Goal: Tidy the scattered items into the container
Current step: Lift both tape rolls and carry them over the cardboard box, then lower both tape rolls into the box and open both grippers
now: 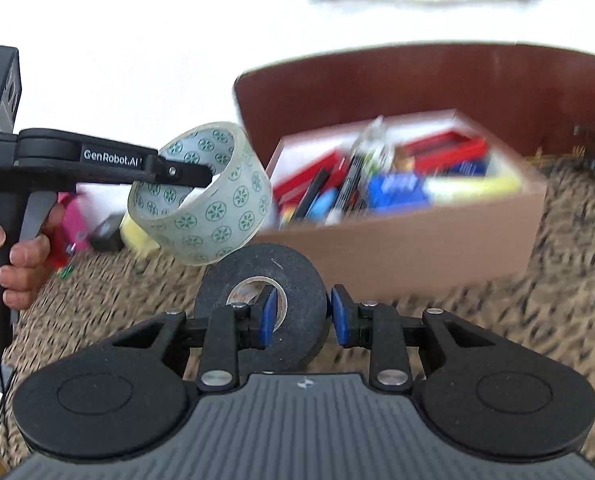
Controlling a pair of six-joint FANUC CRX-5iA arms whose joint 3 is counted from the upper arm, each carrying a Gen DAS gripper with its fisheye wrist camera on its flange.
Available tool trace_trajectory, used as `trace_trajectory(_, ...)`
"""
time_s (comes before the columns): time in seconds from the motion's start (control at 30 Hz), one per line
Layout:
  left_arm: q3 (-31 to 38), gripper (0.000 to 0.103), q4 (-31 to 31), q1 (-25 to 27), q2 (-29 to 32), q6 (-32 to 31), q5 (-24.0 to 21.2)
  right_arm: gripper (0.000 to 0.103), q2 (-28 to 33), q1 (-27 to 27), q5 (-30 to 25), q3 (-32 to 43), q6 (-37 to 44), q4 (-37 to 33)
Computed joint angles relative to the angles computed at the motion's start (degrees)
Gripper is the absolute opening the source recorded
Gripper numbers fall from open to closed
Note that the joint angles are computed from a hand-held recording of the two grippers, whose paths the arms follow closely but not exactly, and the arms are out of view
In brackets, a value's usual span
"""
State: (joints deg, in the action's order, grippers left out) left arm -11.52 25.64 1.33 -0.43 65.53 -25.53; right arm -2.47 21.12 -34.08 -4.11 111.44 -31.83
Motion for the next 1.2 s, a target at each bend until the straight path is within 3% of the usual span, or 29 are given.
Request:
trace_trajectory(0.13, 8.3, 0.013, -3.0, -0.5, 5.7, 5.7, -1.5, 0.033, 4.2, -1.8, 0.6, 6.1, 0.9, -0.4)
trace_trajectory(0.27, 16.2, 0.013, -1.8, 0.3, 12.4, 9.6, -4.5, 0.032, 10.4, -2.9, -0.2, 13.5, -0.7, 1.7)
trace_trajectory(0.4, 24.6, 0.013, -6.1, 0.2, 19.1, 15.7, -6.7, 0.032, 16.0, -3.4, 0.4, 19.1, -3.4, 4.5)
trace_trajectory(0.63, 37.8, 0.014, -11.9, 0.4, 29.3, 21.6, -11.7, 0.032, 27.7, -2.7, 2.0, 29.2, -18.1, 17.6)
trace_trajectory(0.77, 42.4, 0.014, -10.1, 1.8, 33.4, 21.5, -14.2, 0.032, 33.8, -2.4, 1.9, 35.3, -23.6, 22.7)
trace_trajectory(0.83, 44.5, 0.036, -10.8, 1.8, 35.0, 20.3, -15.1, 0.039, 36.2, -2.4, 2.5, 37.8, -25.0, 23.5)
trace_trajectory(0.87, 45.7, 0.06, -13.4, 1.5, 35.4, 21.0, -15.4, 0.063, 37.3, -2.5, 2.0, 39.3, -25.0, 23.3)
trace_trajectory(0.9, 46.6, 0.085, -17.1, 0.9, 35.3, 22.9, -15.8, 0.073, 37.9, -2.3, 2.0, 39.8, -25.7, 24.3)
trace_trajectory(0.93, 46.4, 0.093, -21.9, 0.2, 34.6, 26.1, -14.8, 0.08, 37.3, -2.0, 4.3, 37.8, -26.8, 26.4)
trace_trajectory(1.0, 42.9, 0.099, -28.5, -0.8, 31.9, 29.7, -9.7, 0.081, 35.7, -1.5, 8.5, 33.9, -26.1, 28.4)
trace_trajectory(1.07, 39.2, 0.101, -24.1, -0.1, 30.4, 24.8, -7.0, 0.087, 34.6, -1.3, 9.9, 31.6, -25.9, 29.4)
trace_trajectory(1.2, 34.3, 0.103, -13.8, 1.0, 28.6, 18.5, -7.3, 0.1, 32.5, -1.4, 10.2, 29.3, -23.6, 26.6)
